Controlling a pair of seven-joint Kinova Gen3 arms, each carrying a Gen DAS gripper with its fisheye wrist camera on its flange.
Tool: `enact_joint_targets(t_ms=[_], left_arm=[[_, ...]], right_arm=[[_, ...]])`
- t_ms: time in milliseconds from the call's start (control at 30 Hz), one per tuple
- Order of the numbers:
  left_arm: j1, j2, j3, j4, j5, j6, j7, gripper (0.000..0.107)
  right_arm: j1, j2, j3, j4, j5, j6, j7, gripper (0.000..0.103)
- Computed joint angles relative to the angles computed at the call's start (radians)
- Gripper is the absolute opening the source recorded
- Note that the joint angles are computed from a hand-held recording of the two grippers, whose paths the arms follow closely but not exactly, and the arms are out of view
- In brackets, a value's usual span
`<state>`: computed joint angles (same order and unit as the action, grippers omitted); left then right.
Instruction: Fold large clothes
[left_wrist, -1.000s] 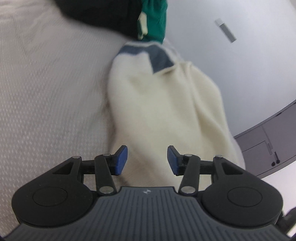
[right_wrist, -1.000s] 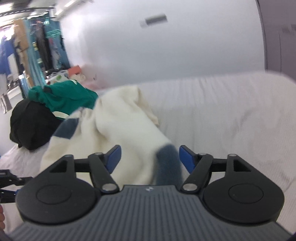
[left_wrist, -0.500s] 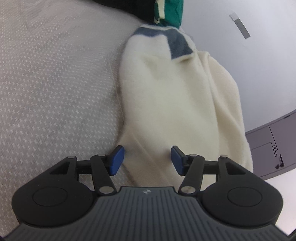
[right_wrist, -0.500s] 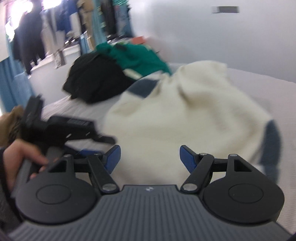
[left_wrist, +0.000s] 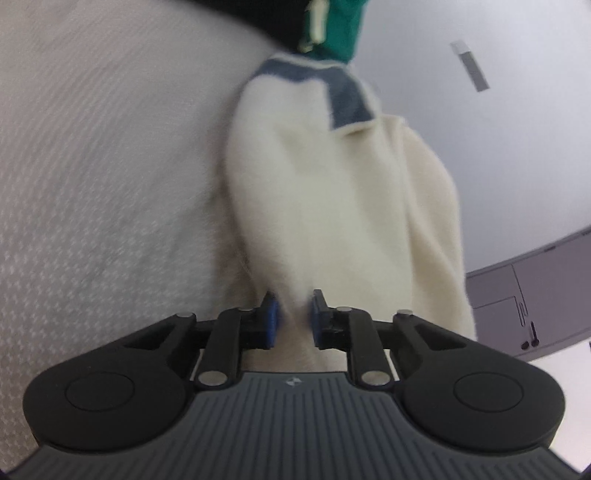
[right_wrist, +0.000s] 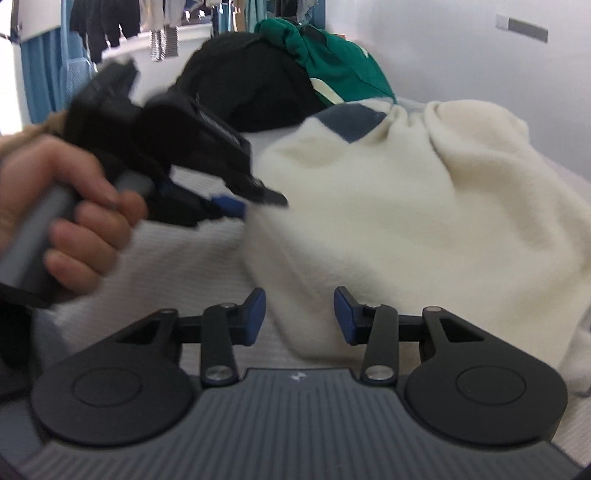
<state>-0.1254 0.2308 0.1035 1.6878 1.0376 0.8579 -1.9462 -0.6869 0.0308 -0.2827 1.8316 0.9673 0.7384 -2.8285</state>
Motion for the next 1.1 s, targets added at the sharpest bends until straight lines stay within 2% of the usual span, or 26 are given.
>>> enact_joint_targets(t_ms=[133,200,300,367,533,633,700,733,800,867,900,933,967,1000,1067,1100], left_arm=[[-0.032,-0.024,0.006,0.030,0.119,0.021,-0.141,0.017],[-0.042,-0.031,-0.003,0.043,0.176,0.046,-0.198,0.016],[-0.052,-0.036,-0.020,0.058,0.236,0.085,-0.256,0.016],[-0.054,-0.036,-0.031,0.062,0.258,0.103,-0.270,0.016],[-0.069,-0.034,-0.050,0.080,0.317,0.154,-0.301,0.016],[-0.072,-0.028,-0.056,0.082,0.339,0.173,-0.317,0.016],[-0.072,-0.026,-0.058,0.082,0.343,0.177,-0.322,0.016],[-0.074,-0.025,-0.059,0.085,0.349,0.182,-0.325,0.016],[-0.074,-0.026,-0.061,0.087,0.353,0.182,-0.330,0.016],[-0.072,-0.026,-0.063,0.089,0.352,0.176,-0.329,0.016],[-0.071,-0.026,-0.063,0.089,0.352,0.174,-0.329,0.016],[-0.067,-0.028,-0.062,0.090,0.351,0.165,-0.329,0.016],[-0.064,-0.031,-0.063,0.091,0.347,0.155,-0.330,0.016],[-0.060,-0.033,-0.062,0.089,0.344,0.147,-0.330,0.016],[-0.057,-0.032,-0.059,0.089,0.346,0.146,-0.336,0.017],[-0.055,-0.031,-0.057,0.088,0.348,0.144,-0.340,0.017]], right_arm=[[-0.042,0.016,-0.018,0.012,0.115,0.092,-0.066,0.045],[-0.056,0.025,-0.020,0.013,0.139,0.118,-0.067,0.045],[-0.084,0.042,-0.023,0.021,0.191,0.156,-0.081,0.056],[-0.109,0.056,-0.026,0.027,0.241,0.191,-0.101,0.060],[-0.185,0.122,-0.022,0.033,0.384,0.340,-0.162,0.060],[-0.192,0.135,-0.005,0.029,0.403,0.328,-0.165,0.061],[-0.200,0.153,0.000,0.022,0.417,0.323,-0.156,0.070],[-0.207,0.168,0.002,0.015,0.426,0.331,-0.144,0.075],[-0.236,0.216,0.014,-0.015,0.436,0.394,-0.102,0.075],[-0.264,0.247,0.031,-0.025,0.451,0.446,-0.093,0.071],[-0.277,0.257,0.040,-0.028,0.459,0.471,-0.096,0.067],[-0.292,0.266,0.048,-0.033,0.468,0.507,-0.100,0.053],[-0.305,0.269,0.054,-0.037,0.477,0.542,-0.111,0.043],[-0.314,0.264,0.059,-0.036,0.487,0.569,-0.138,0.039],[-0.318,0.240,0.061,-0.036,0.492,0.606,-0.203,0.024],[-0.315,0.222,0.057,-0.034,0.492,0.611,-0.235,0.021]])
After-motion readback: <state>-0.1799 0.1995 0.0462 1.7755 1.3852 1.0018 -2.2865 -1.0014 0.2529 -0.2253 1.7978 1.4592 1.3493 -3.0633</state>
